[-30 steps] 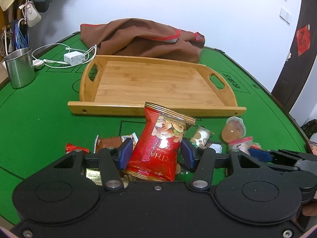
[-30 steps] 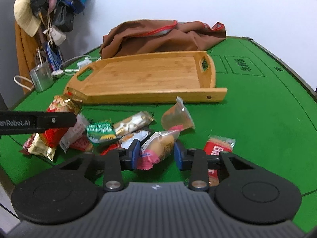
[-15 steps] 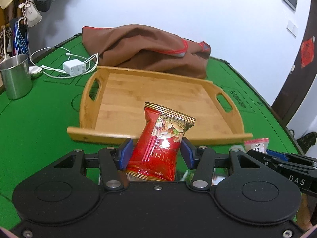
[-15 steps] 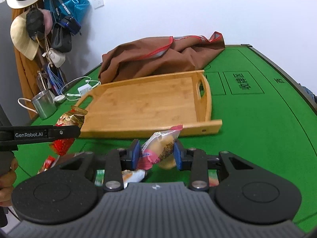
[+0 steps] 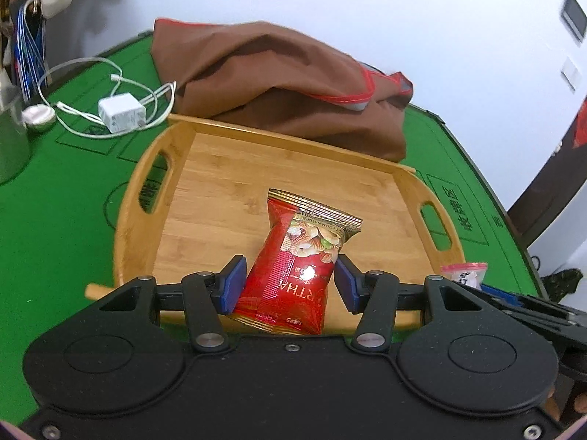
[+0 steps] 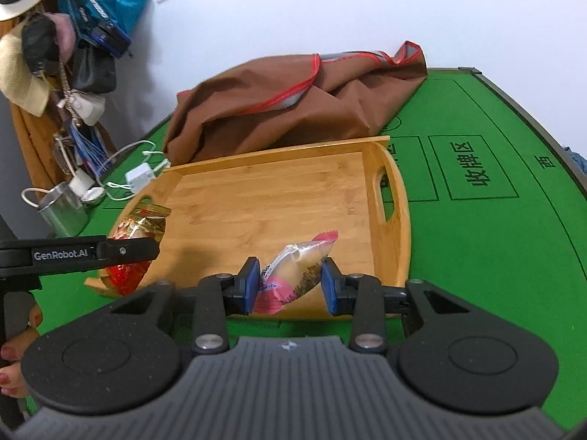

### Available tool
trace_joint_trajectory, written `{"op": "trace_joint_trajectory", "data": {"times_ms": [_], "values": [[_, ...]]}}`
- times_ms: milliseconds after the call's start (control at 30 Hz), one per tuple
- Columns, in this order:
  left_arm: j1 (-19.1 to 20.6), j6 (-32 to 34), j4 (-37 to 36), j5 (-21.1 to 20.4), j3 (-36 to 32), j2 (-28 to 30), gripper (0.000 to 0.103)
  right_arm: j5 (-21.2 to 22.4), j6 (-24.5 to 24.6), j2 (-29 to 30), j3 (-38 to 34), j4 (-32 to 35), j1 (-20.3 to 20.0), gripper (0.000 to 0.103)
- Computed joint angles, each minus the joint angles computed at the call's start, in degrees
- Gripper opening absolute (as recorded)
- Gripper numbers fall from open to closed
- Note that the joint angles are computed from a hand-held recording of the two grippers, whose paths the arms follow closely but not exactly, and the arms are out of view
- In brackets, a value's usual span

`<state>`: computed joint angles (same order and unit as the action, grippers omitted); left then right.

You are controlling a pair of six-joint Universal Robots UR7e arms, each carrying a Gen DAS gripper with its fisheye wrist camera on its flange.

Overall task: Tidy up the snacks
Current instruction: 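Carry the red nut bag with the left tool while the right tool carries the pink packet over the tray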

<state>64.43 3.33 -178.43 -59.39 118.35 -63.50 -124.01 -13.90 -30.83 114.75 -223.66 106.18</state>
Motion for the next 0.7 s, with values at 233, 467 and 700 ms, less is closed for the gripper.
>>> {"op": "trace_joint_trajectory", "data": {"times_ms": [233, 467, 700], "values": [[0.44, -1.32, 2.9, 2.4, -5.7, 4.85, 0.05, -3.2, 1.35, 0.8, -7.2, 10.14, -1.04, 0.039], [-0.02, 0.12, 2.67, 7.26, -10.0, 10.18, 0.05, -5.29, 2.69, 2.63, -13.33, 17.66, -2.24, 0.04], [0.47, 0.66, 2.7, 7.28, -13.06, 13.11, 0.05, -6.17, 2.73, 3.44, -15.87, 20.3, -2.61, 0.04]]}}
